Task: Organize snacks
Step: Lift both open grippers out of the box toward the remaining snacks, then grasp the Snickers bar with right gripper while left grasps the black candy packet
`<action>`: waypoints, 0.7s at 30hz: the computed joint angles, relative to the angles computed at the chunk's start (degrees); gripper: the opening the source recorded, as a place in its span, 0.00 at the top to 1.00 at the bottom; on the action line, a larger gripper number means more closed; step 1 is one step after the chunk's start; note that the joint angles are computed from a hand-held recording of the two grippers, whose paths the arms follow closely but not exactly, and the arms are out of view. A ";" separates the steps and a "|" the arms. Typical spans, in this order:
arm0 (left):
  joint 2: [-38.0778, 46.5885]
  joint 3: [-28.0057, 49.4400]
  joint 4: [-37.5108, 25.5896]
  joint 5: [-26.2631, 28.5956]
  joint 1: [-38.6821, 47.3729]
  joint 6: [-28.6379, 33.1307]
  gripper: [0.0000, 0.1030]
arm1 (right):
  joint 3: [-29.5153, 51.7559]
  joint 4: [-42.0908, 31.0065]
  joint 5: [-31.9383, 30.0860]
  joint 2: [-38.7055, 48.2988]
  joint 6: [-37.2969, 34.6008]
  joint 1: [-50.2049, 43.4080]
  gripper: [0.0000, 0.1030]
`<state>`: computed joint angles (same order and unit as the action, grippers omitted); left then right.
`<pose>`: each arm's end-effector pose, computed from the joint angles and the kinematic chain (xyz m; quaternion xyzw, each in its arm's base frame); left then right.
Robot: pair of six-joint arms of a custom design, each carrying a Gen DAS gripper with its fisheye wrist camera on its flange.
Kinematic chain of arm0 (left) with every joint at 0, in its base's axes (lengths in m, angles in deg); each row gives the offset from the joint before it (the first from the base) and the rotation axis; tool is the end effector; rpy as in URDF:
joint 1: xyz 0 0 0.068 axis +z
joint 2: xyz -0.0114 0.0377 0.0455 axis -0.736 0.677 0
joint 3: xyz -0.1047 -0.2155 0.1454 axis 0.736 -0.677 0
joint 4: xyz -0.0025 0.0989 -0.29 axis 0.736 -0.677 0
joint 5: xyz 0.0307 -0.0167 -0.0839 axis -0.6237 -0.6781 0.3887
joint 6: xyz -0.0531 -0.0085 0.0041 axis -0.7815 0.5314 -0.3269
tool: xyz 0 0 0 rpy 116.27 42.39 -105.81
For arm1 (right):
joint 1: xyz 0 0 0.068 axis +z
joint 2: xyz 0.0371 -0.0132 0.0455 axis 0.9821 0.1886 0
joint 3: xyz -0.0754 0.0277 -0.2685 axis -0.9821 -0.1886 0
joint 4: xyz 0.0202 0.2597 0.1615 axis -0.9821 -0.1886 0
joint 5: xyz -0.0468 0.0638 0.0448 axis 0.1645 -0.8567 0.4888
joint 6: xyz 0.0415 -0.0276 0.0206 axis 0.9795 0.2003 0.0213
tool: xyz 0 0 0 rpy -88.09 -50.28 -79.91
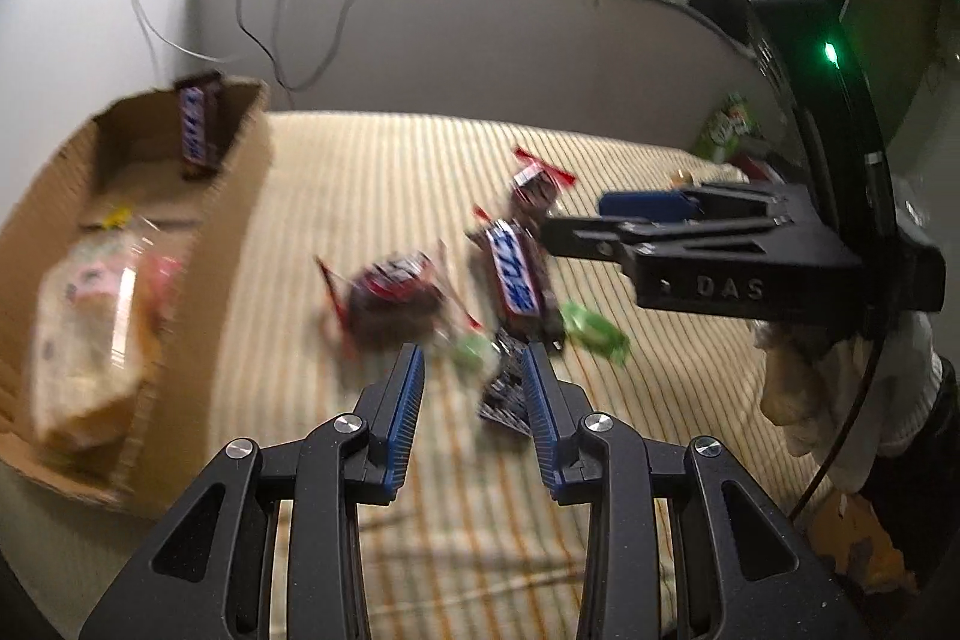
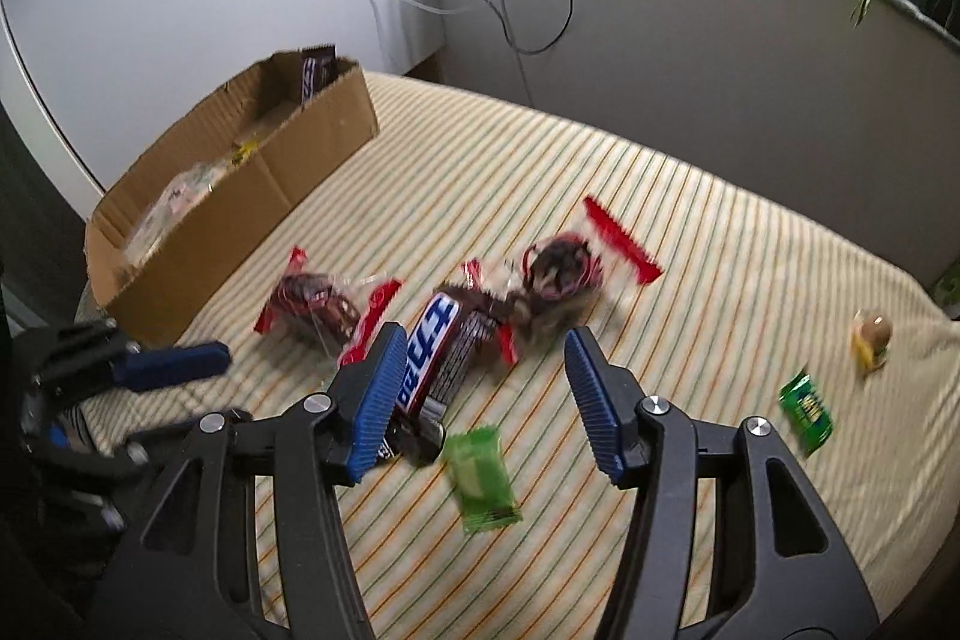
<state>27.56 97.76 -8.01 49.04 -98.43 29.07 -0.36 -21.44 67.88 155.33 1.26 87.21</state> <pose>0.1660 -0.1858 0.2341 0.0246 0.9287 -0.1229 0.3490 0.2932 0.0543 0.2401 -0.2758 0.9055 0.1442 0.2885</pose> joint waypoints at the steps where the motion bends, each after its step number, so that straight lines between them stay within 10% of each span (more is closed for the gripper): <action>1: 0.89 0.10 0.45 0.38 -0.21 0.10 0.69 | 0.03 -0.22 -0.37 0.63 -0.01 -0.10 0.44; 21: 9.27 1.25 5.06 5.13 1.74 4.19 0.69 | 3.18 -0.71 -2.51 10.35 5.02 3.16 0.51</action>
<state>36.83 99.01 -2.95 54.17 -96.68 33.26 2.82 -22.15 65.37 165.69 6.27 90.37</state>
